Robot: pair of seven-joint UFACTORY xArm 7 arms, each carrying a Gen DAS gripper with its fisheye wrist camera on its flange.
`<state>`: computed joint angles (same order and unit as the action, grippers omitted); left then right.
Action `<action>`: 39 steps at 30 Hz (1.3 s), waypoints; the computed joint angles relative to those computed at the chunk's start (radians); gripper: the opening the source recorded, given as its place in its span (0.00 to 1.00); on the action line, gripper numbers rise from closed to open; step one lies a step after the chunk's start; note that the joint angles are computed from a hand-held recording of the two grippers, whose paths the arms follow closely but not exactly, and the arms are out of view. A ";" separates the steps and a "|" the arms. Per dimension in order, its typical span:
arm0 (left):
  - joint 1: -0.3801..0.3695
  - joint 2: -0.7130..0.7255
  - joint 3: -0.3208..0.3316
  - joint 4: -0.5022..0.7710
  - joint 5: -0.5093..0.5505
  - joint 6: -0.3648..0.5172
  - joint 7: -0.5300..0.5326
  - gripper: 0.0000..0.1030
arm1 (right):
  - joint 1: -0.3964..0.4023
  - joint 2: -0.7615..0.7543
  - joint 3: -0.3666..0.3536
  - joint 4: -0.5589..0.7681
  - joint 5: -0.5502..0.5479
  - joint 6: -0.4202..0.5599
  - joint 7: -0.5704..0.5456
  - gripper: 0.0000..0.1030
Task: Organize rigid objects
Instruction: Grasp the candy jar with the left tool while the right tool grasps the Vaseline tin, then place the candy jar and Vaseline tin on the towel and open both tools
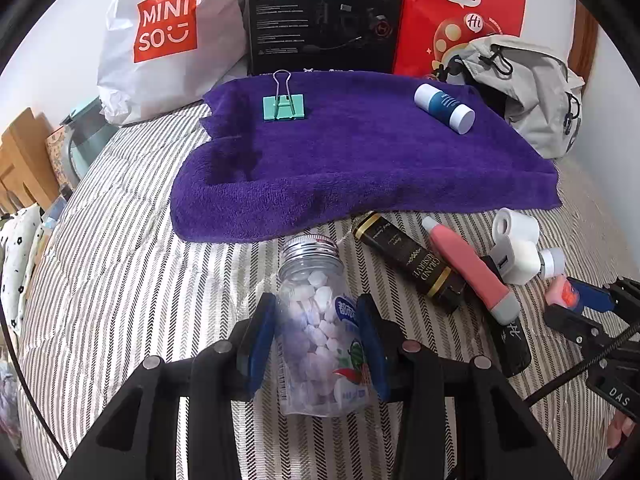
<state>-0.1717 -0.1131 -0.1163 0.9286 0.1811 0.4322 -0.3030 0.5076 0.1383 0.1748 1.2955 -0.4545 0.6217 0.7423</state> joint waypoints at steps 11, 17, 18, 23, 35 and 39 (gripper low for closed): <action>-0.009 -0.020 0.012 -0.005 -0.086 0.017 0.071 0.38 | -0.006 -0.030 0.008 -0.007 0.041 0.024 -0.008 0.36; -0.003 -0.051 0.012 -0.011 -0.106 0.025 0.081 0.38 | -0.013 -0.060 0.018 -0.030 0.044 0.016 0.010 0.36; -0.002 -0.059 0.013 -0.012 -0.108 0.028 0.084 0.38 | -0.015 -0.062 0.021 -0.029 0.054 0.023 0.002 0.36; 0.005 -0.080 0.015 -0.012 -0.117 0.034 0.088 0.38 | -0.022 -0.080 0.030 -0.046 0.073 0.004 0.003 0.36; 0.019 -0.077 0.023 0.046 -0.130 0.063 0.105 0.38 | -0.030 -0.069 0.034 0.010 0.131 0.011 -0.048 0.36; 0.026 -0.054 0.028 0.091 -0.134 0.076 0.111 0.38 | -0.032 -0.056 0.028 0.046 0.137 0.017 -0.063 0.36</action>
